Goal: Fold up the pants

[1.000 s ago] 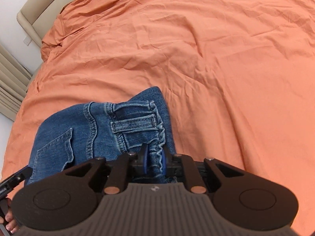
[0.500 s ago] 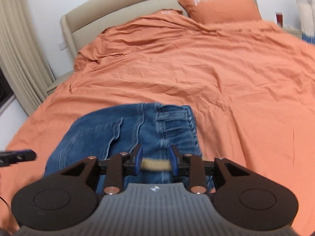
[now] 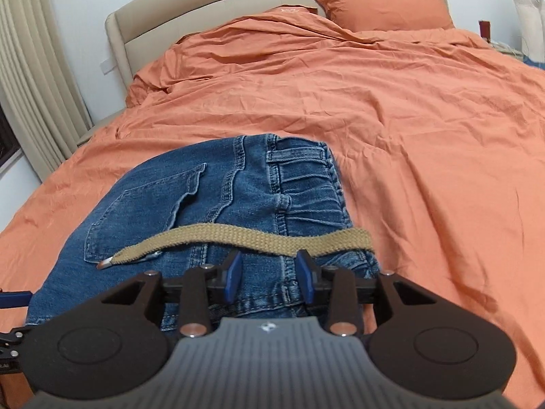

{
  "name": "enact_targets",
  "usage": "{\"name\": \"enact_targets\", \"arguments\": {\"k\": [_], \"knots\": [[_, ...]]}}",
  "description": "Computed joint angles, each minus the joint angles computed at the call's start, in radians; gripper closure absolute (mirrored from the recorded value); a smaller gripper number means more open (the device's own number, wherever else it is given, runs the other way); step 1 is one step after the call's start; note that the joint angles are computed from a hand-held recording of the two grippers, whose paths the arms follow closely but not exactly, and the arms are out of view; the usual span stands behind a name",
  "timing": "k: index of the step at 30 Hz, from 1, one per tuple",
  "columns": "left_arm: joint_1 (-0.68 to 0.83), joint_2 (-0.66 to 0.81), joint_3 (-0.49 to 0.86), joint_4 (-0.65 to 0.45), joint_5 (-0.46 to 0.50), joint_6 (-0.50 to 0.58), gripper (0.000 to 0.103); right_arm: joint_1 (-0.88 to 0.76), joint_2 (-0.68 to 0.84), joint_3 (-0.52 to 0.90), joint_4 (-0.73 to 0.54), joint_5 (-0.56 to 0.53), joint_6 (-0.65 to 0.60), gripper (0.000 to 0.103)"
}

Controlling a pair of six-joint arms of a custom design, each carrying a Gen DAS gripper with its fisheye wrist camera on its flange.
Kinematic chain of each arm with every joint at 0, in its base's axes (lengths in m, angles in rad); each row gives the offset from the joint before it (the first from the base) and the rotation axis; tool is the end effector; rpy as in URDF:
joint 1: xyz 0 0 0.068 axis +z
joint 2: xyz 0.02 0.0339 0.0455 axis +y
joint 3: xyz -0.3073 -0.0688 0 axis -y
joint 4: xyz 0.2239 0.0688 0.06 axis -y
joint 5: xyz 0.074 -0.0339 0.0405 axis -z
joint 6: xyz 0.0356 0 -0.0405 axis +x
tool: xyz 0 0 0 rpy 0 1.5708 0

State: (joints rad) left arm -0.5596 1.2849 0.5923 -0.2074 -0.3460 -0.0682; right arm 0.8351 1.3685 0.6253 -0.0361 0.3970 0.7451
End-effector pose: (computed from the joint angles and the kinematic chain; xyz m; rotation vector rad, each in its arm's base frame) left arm 0.1850 -0.1017 0.2273 0.4419 2.3630 0.1406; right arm 0.1711 0.1685 0.2321 0.0894 2.2998 0.3560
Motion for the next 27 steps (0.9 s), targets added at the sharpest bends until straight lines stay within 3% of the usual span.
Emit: {"name": "enact_targets", "arguments": {"k": [1, 4, 9, 10, 11, 12, 15, 18, 21, 23, 25, 27], "knots": [[0.004, -0.019, -0.011, 0.003, 0.019, -0.012, 0.076, -0.001, 0.002, -0.001, 0.005, 0.000, 0.004, 0.069], [-0.012, -0.110, -0.040, 0.007, 0.003, -0.020, 0.090, 0.002, 0.012, 0.003, 0.004, 0.005, 0.003, 0.069], [0.096, -0.131, -0.001, -0.099, 0.110, -0.054, 0.096, 0.002, 0.010, -0.005, 0.013, -0.002, -0.015, 0.069], [0.116, -0.093, 0.021, -0.135, 0.097, -0.078, 0.103, -0.001, 0.009, -0.010, 0.019, -0.009, -0.021, 0.069], [0.113, -0.036, 0.048, -0.187, 0.013, -0.126, 0.103, -0.003, 0.010, -0.013, 0.020, -0.012, -0.024, 0.069], [0.155, 0.004, 0.065, -0.225, 0.001, -0.153, 0.103, -0.006, 0.012, -0.015, 0.020, -0.012, -0.030, 0.069], [0.413, -0.042, 0.049, -0.212, 0.312, -0.165, 0.103, -0.035, 0.008, -0.030, 0.041, -0.048, -0.038, 0.070], [0.380, -0.109, 0.076, -0.262, 0.287, -0.147, 0.103, -0.049, 0.006, -0.040, 0.060, -0.067, -0.044, 0.070], [0.299, -0.172, 0.087, -0.300, 0.295, -0.116, 0.082, -0.056, 0.004, -0.048, 0.075, -0.077, -0.044, 0.069], [0.196, -0.189, 0.086, -0.305, 0.224, -0.091, 0.057, -0.063, 0.002, -0.050, 0.077, -0.089, -0.040, 0.069], [0.093, -0.158, 0.100, -0.319, 0.141, -0.069, 0.049, -0.072, -0.003, -0.054, 0.081, -0.102, -0.034, 0.069], [0.047, -0.092, 0.109, -0.325, 0.094, -0.047, 0.049, -0.081, -0.008, -0.060, 0.087, -0.115, -0.033, 0.069]]}}
